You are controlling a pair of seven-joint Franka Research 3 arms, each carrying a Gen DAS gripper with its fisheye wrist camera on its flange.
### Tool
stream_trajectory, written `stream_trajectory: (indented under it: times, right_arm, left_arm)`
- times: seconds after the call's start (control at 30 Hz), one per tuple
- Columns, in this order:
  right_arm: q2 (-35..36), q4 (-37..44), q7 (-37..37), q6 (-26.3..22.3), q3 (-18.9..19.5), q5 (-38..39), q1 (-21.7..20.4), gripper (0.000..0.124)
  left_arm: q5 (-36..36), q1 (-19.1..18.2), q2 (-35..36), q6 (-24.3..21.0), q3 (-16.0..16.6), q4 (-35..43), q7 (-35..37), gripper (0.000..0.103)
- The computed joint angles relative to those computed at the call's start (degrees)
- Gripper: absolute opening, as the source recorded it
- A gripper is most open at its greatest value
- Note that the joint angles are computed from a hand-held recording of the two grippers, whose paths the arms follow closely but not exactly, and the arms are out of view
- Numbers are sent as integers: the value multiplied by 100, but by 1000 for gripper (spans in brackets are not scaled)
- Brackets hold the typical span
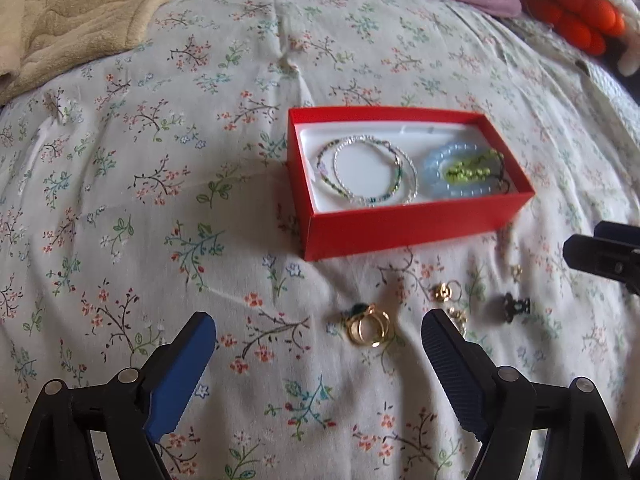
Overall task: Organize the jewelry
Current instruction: 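Withdraw both tools toward the gold rings and black hair clip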
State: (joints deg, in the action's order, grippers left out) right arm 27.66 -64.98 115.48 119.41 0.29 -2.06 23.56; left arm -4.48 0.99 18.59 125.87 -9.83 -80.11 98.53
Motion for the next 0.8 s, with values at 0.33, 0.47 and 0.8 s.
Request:
stream_trajectory:
  times: [0.33,0.47,0.8]
  right_arm:
    - [-200,-378,6,-145,-62,-370,103,83]
    - [-326,-645,19,-108,-70,-544,125,91]
    - [-775,-1710,-204,323,10,-786,42,99]
  left_arm:
    - [280,-49,-221,-56,57,-382,137,99]
    - [296,-30,-282,-16,75,-547,184,101]
    - [314,68,-565,850,122,-1477,418,102]
